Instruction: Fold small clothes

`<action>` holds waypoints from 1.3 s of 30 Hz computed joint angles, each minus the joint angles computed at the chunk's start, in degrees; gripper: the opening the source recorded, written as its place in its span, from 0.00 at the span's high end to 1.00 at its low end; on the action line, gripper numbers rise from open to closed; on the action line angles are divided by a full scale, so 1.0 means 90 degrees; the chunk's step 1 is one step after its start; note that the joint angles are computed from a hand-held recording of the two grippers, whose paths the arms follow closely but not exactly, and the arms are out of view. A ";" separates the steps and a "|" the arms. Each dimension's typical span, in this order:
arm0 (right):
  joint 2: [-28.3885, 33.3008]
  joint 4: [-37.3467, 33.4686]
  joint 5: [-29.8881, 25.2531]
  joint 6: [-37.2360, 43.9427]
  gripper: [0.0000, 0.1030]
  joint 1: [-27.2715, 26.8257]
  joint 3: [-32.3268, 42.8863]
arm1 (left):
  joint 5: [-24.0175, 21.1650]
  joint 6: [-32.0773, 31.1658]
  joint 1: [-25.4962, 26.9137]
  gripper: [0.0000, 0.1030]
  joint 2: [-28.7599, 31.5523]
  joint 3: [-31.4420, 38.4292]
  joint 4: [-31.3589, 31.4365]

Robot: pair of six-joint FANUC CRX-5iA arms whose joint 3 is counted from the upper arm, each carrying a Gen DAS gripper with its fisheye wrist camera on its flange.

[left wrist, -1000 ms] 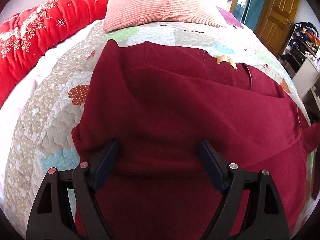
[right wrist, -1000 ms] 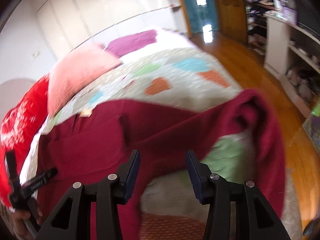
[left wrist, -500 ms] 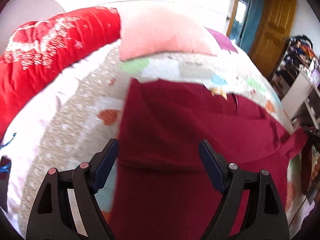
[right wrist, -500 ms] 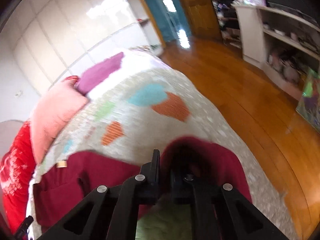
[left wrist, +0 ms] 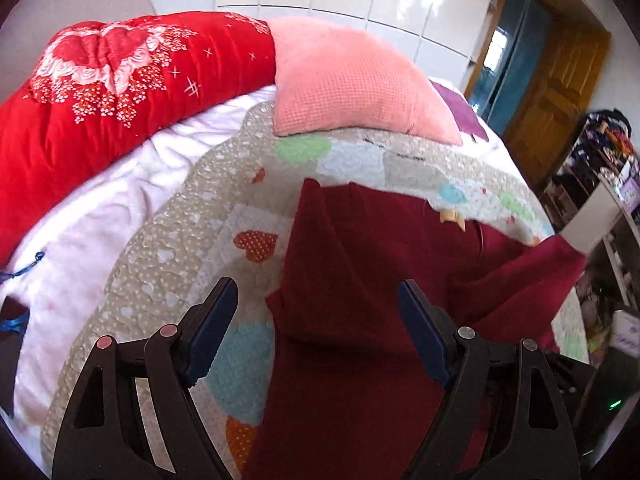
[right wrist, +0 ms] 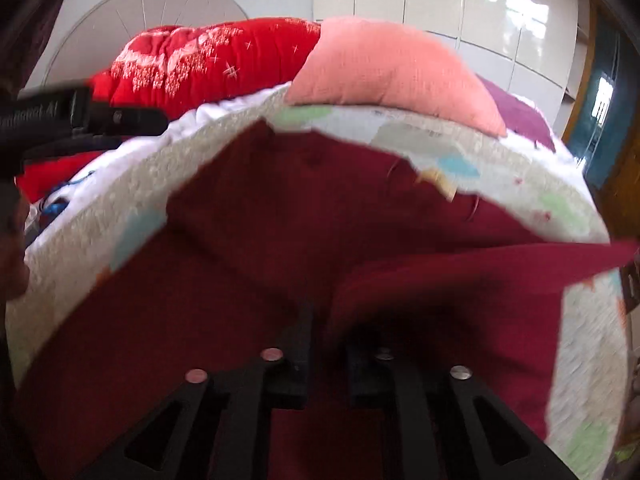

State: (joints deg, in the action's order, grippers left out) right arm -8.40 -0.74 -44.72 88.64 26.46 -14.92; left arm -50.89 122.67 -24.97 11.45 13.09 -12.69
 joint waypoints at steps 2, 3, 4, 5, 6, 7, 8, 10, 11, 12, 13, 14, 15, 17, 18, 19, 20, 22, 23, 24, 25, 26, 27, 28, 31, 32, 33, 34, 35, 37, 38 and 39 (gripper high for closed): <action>-0.0190 -0.0833 -0.0174 0.0354 0.72 -0.0452 0.0096 | -0.0002 0.0037 -0.0018 0.20 0.0030 0.0007 -0.0052; -0.0271 -0.1118 -0.0240 0.0391 0.70 -0.0685 0.0139 | 0.0034 0.0022 -0.0003 0.20 0.0040 -0.0015 0.0016; -0.0330 -0.1355 -0.0252 0.0412 0.67 -0.0902 0.0171 | 0.0116 -0.0030 0.0032 0.20 0.0043 -0.0074 0.0155; -0.0461 -0.1793 -0.0303 0.0534 0.61 -0.1263 0.0187 | 0.0169 -0.0056 0.0045 0.20 0.0044 -0.0112 0.0231; -0.0505 -0.2205 -0.0391 0.0655 0.59 -0.1622 0.0278 | 0.0197 -0.0074 0.0047 0.20 0.0055 -0.0128 0.0270; -0.0557 -0.2558 -0.0412 0.0694 0.56 -0.2017 0.0323 | 0.0188 -0.0085 0.0025 0.20 0.0089 -0.0109 0.0263; -0.0633 -0.2632 -0.0349 0.0534 0.52 -0.2220 0.0276 | 0.0174 -0.0091 0.0011 0.20 0.0109 -0.0091 0.0256; -0.0603 -0.2545 -0.0230 -0.0004 0.51 -0.2533 0.0244 | 0.0142 -0.0144 -0.0007 0.20 0.0169 -0.0054 0.0292; -0.0425 -0.2765 -0.0334 -0.0239 0.51 -0.2874 0.0383 | 0.0139 -0.0166 -0.0006 0.20 0.0180 -0.0054 0.0318; -0.0168 -0.3192 -0.0507 -0.0215 0.51 -0.3240 0.0636 | 0.0150 -0.0178 -0.0010 0.20 0.0184 -0.0061 0.0337; 0.0035 -0.3716 -0.0644 -0.0170 0.51 -0.3617 0.0796 | 0.0149 -0.0168 -0.0020 0.20 0.0194 -0.0053 0.0325; 0.0295 -0.4200 -0.0748 -0.0144 0.51 -0.3968 0.0939 | 0.0129 -0.0169 -0.0025 0.20 0.0213 -0.0029 0.0320; 0.0500 -0.4432 -0.0820 -0.0126 0.51 -0.4149 0.1039 | 0.0111 -0.0190 -0.0023 0.20 0.0224 -0.0015 0.0339; 0.0916 -0.5049 -0.1016 -0.0001 0.63 -0.4477 0.1300 | 0.0165 -0.0258 0.0006 0.20 0.0175 -0.0078 0.0421; 0.0942 -0.5427 -0.0957 0.0183 0.71 -0.4613 0.1305 | 0.0225 -0.0305 0.0030 0.20 0.0117 -0.0137 0.0450; 0.0881 -0.5508 -0.0778 0.0242 0.84 -0.4599 0.1276 | 0.0266 -0.0343 0.0052 0.20 0.0083 -0.0174 0.0478; 0.0702 -0.5308 -0.0423 0.0299 0.88 -0.4390 0.1234 | 0.0324 -0.0394 0.0092 0.20 0.0047 -0.0224 0.0546; 0.0491 -0.5103 -0.0129 0.0581 0.91 -0.4046 0.1280 | 0.0661 -0.0668 0.0292 0.20 -0.0084 -0.0517 0.1059; 0.0437 -0.5048 -0.0144 0.0819 0.91 -0.3837 0.1422 | 0.0817 -0.0814 0.0385 0.20 -0.0130 -0.0658 0.1349; 0.0383 -0.4988 -0.0172 0.0963 0.91 -0.3643 0.1518 | 0.0979 -0.1000 0.0500 0.20 -0.0178 -0.0828 0.1712; 0.0364 -0.4919 -0.0209 0.1121 0.91 -0.3374 0.1643 | 0.1143 -0.1194 0.0647 0.20 -0.0245 -0.1045 0.2128; 0.0370 -0.4917 -0.0273 0.1252 0.91 -0.3152 0.1744 | 0.1193 -0.1207 0.0697 0.20 -0.0267 -0.1109 0.2242; 0.0435 -0.5072 -0.0457 0.1468 0.91 -0.3016 0.1888 | 0.1333 -0.1174 0.0806 0.20 -0.0361 -0.1292 0.2391; 0.0563 -0.5302 -0.0667 0.1705 0.91 -0.2866 0.2048 | 0.1396 -0.1107 0.0857 0.20 -0.0413 -0.1379 0.2423; 0.1058 -0.5740 -0.1572 0.2148 0.78 -0.2408 0.2527 | 0.1494 -0.1185 0.1053 0.20 -0.0528 -0.1655 0.2729; 0.1248 -0.5789 -0.1948 0.2206 0.59 -0.2252 0.2684 | 0.1569 -0.1324 0.1120 0.20 -0.0567 -0.1787 0.2923; 0.1283 -0.5763 -0.2041 0.2215 0.54 -0.2161 0.2696 | 0.1628 -0.1426 0.1167 0.20 -0.0590 -0.1888 0.3059; 0.1250 -0.5689 -0.2032 0.2239 0.54 -0.2071 0.2632 | 0.1651 -0.1500 0.1196 0.20 -0.0589 -0.1947 0.3150; 0.1114 -0.5512 -0.1915 0.2249 0.54 -0.1982 0.2470 | 0.1662 -0.1591 0.1219 0.20 -0.0584 -0.2001 0.3251; 0.0899 -0.5215 -0.1732 0.2127 0.54 -0.1952 0.2224 | 0.1604 -0.1818 0.1259 0.20 -0.0503 -0.2067 0.3532; 0.0788 -0.5137 -0.1683 0.2068 0.54 -0.2041 0.2095 | 0.1585 -0.1882 0.1266 0.20 -0.0477 -0.2093 0.3641; 0.0686 -0.5041 -0.1602 0.1954 0.54 -0.2131 0.1968 | 0.1589 -0.1981 0.1255 0.20 -0.0459 -0.2149 0.3793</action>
State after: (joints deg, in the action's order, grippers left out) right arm -2.22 -46.11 -59.14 106.22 7.28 2.79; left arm -36.59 104.84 -13.68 7.32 -6.26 21.45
